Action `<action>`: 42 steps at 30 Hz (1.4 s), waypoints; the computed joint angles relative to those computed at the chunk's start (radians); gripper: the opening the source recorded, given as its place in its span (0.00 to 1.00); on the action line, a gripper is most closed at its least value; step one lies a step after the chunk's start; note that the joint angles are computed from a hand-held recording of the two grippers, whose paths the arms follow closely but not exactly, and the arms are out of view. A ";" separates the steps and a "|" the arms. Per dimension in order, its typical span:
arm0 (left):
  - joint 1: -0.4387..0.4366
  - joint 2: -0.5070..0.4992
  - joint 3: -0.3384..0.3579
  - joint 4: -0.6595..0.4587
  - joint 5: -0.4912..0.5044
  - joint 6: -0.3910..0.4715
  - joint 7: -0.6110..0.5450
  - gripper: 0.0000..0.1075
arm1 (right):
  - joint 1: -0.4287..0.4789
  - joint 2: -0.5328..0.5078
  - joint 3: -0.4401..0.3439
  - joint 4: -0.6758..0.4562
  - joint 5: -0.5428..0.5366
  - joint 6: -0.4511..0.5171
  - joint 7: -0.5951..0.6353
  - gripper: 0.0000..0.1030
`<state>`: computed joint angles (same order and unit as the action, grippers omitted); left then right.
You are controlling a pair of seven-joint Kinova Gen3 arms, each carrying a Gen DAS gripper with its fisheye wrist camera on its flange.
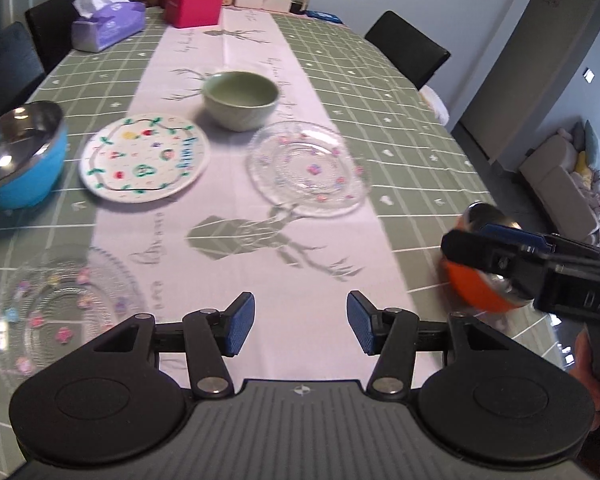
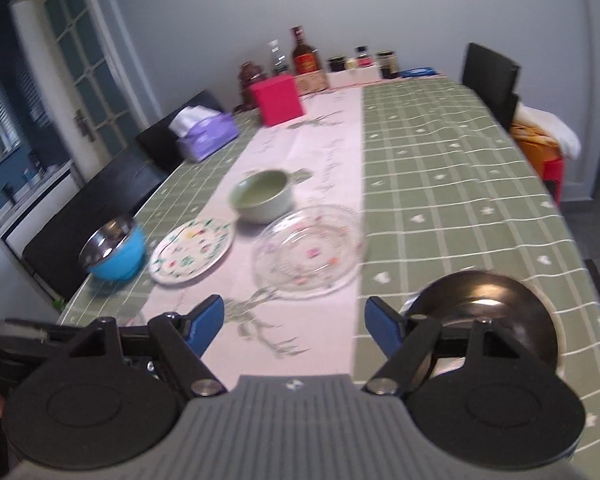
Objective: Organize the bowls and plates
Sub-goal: 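Move both grippers to the blue bowl rim and close on it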
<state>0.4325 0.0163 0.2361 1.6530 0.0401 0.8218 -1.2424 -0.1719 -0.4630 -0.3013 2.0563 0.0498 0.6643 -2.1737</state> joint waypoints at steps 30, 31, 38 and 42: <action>-0.382 -0.009 -0.210 -0.104 0.189 0.185 -0.546 0.58 | -0.379 0.681 -0.040 -0.692 0.298 0.313 -0.039 0.74; -0.392 0.001 -0.212 -0.123 0.193 0.191 -0.555 0.58 | -0.387 0.700 -0.026 -0.729 0.290 0.331 -0.030 0.74; -0.447 0.096 -0.209 -0.251 0.210 0.222 -0.550 0.58 | -0.431 0.815 0.069 -0.948 0.208 0.425 -0.004 0.73; -0.460 0.156 -0.199 -0.304 0.214 0.237 -0.549 0.63 | -0.445 0.872 0.119 -1.035 0.145 0.457 -0.003 0.73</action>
